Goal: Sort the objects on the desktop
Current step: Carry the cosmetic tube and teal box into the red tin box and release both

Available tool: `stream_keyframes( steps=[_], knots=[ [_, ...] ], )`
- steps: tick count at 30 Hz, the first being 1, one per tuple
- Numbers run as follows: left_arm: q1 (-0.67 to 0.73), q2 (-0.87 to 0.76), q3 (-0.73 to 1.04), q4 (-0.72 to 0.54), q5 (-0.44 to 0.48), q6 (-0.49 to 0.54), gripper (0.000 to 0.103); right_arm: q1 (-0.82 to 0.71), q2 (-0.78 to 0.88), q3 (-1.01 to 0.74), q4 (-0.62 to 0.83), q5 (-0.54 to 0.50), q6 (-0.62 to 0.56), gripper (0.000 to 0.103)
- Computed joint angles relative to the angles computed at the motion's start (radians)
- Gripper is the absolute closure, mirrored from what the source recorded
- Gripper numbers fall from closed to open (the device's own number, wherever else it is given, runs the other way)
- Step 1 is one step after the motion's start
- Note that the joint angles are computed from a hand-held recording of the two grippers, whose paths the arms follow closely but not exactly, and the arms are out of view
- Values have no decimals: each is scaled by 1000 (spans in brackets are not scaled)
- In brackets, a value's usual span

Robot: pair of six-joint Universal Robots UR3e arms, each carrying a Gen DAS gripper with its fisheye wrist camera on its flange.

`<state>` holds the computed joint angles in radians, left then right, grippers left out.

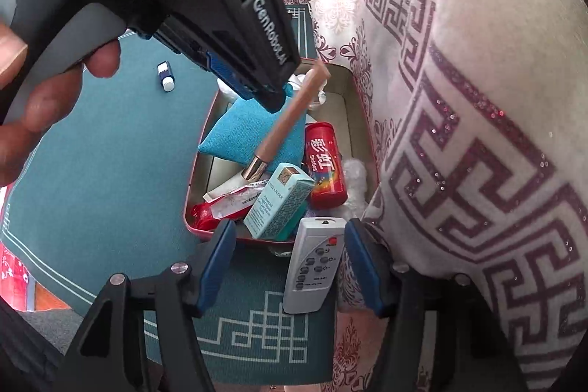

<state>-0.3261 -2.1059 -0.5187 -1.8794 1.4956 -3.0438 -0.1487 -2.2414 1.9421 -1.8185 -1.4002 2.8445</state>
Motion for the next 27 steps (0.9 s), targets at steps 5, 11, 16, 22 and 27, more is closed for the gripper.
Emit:
stream_keyframes(
  steps=[5,11,16,22,27],
  knots=[
    [5,-29,75,-30,34,-19,63,-34,-15,0,17,43,-60,36],
    [30,-43,122,-50,45,-17,63,-31,-21,10,-12,44,-76,34],
    [50,-34,106,-47,52,-14,63,4,33,7,-74,27,-34,33],
    [107,53,-49,51,43,-9,54,69,101,-11,-134,-10,16,26],
    [174,146,-204,149,51,6,50,140,182,-44,-179,-66,67,24]
  ],
)
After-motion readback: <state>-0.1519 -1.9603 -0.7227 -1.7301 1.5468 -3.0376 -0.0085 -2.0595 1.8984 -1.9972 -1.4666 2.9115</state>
